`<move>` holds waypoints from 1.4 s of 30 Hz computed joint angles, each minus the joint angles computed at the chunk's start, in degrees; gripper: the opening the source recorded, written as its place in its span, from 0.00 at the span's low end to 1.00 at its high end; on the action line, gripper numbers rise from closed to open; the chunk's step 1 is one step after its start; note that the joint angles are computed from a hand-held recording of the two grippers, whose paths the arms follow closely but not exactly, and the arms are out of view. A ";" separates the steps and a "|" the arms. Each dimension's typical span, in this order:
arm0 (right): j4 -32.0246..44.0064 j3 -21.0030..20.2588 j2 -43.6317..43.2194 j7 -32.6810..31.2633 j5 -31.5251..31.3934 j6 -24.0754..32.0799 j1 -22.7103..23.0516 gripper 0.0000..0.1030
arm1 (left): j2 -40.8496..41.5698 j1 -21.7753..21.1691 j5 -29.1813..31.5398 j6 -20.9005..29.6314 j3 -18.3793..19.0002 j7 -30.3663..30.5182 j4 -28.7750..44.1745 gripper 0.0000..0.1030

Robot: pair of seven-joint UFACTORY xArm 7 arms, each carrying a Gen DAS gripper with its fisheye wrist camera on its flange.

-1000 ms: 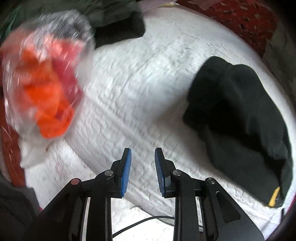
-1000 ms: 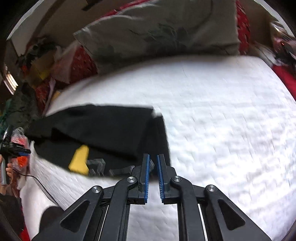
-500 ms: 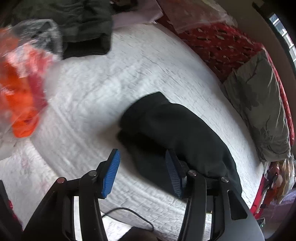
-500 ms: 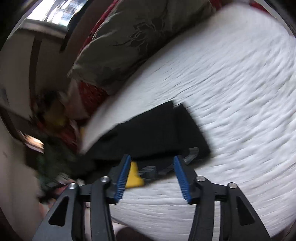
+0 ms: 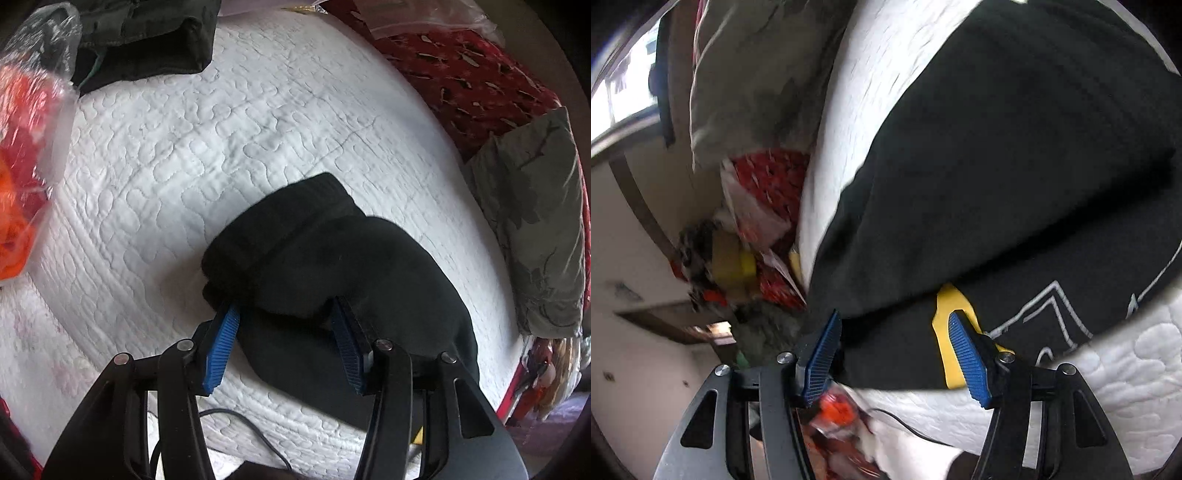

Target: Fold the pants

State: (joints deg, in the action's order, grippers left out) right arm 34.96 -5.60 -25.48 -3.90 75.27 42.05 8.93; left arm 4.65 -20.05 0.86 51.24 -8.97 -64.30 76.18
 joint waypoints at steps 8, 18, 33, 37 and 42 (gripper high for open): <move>-0.11 0.38 2.03 -2.22 9.83 -5.32 -0.97 0.61 | 3.76 -0.71 1.72 0.21 0.61 -2.60 3.72 0.48; -0.97 1.71 1.01 -0.99 7.57 -9.72 -1.01 0.05 | -0.25 0.35 -2.41 -3.80 0.67 -4.30 -1.83 0.08; -11.13 -6.26 -18.89 3.53 -11.46 -4.16 -5.36 0.08 | -12.50 -1.72 -9.54 -11.23 -0.47 -2.77 -19.66 0.07; -13.84 -9.27 -20.44 5.78 -12.55 -3.84 -5.05 0.09 | -15.74 0.32 -6.33 -11.84 -2.38 -5.27 -21.33 0.07; -11.43 -10.26 -18.76 3.68 -11.13 -5.62 -2.59 0.29 | -17.02 0.21 -3.75 -11.05 -3.42 -5.11 -19.58 0.07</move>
State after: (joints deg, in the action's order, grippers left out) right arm 23.53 -15.86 -44.24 -0.22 64.13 36.43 6.34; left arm -12.37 -19.84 -2.89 40.19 -12.39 -69.41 56.60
